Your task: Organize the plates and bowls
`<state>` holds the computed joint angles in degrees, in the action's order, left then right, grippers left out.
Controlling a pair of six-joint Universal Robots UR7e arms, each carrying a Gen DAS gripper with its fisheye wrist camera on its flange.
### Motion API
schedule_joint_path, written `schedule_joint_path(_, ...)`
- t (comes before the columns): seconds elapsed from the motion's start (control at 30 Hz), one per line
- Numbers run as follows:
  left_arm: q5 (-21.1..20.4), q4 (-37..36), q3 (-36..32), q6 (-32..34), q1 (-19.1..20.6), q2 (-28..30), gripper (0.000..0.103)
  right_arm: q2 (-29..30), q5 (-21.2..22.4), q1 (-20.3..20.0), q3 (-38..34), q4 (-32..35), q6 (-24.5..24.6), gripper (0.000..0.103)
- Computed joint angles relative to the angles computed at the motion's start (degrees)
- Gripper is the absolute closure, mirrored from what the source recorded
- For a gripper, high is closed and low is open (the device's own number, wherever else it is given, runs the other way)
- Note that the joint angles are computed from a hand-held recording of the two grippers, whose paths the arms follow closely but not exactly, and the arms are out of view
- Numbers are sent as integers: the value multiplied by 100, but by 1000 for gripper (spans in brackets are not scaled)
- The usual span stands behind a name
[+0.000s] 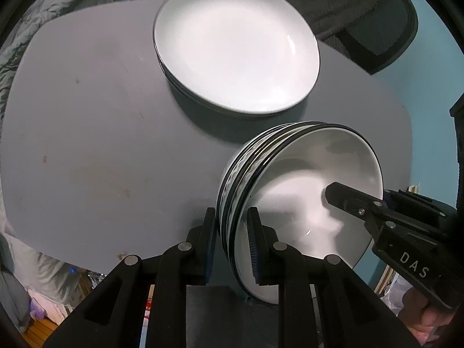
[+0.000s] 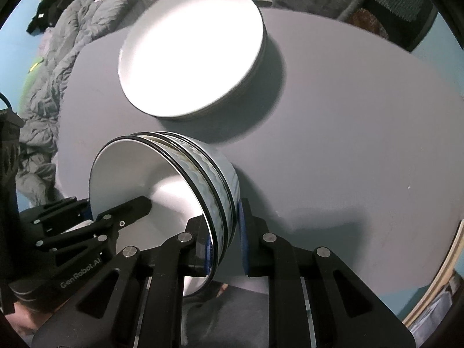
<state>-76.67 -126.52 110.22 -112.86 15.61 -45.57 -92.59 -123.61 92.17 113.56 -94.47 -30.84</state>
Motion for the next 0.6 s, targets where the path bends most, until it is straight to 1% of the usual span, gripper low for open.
schedule_joint_path(0.27,305,644,-199,114,159,-285,83,263,237,280,-196,-198,15,88)
schedule_joint_path(0.6,708,1209,-398,442,613,-559,83,861,419,546,-576,-496,60,88)
